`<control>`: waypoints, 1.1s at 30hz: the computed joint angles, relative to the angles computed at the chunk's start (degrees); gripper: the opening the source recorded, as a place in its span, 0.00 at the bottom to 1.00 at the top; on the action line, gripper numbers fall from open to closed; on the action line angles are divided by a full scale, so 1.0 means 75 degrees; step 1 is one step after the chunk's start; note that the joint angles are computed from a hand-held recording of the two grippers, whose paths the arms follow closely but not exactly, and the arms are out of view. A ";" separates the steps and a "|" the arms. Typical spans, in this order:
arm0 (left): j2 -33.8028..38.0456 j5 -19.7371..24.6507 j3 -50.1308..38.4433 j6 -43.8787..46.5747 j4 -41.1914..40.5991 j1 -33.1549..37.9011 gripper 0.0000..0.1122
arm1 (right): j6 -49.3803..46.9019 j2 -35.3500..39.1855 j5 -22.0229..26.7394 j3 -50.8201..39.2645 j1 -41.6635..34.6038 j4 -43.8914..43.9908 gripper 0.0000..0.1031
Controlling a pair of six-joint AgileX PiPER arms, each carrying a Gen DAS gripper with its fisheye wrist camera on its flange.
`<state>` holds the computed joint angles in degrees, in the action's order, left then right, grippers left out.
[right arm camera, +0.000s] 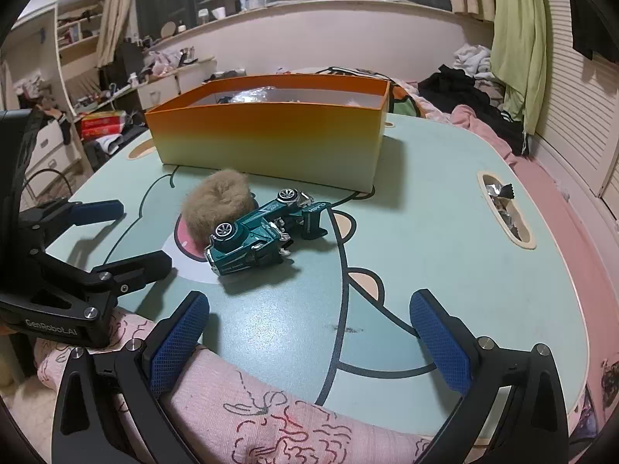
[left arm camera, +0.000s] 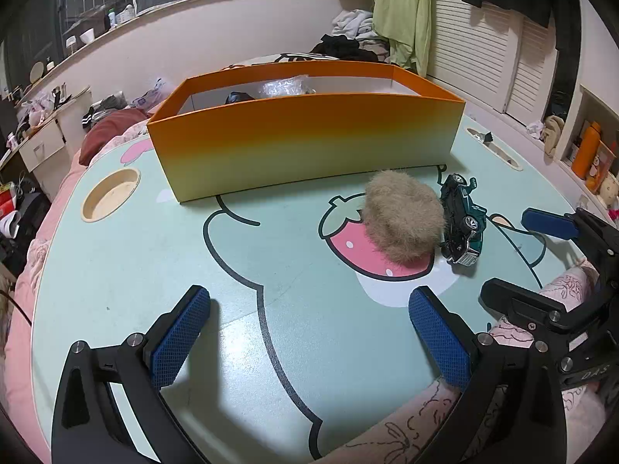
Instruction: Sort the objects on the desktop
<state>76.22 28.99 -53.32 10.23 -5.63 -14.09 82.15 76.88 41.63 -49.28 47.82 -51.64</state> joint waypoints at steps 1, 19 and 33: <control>-0.0026 -0.0007 0.0033 0.0029 -0.0022 0.0011 0.91 | 0.0005 0.0005 0.0014 -0.0010 0.0011 0.0000 1.00; -0.0028 -0.0014 0.0036 -0.0075 0.0054 -0.0018 0.91 | 0.0026 0.0004 0.0023 -0.0006 0.0028 -0.0014 1.00; -0.0024 0.0004 0.0014 -0.0094 0.0071 -0.0018 0.91 | 0.0023 0.0000 0.0016 -0.0003 0.0026 -0.0016 1.00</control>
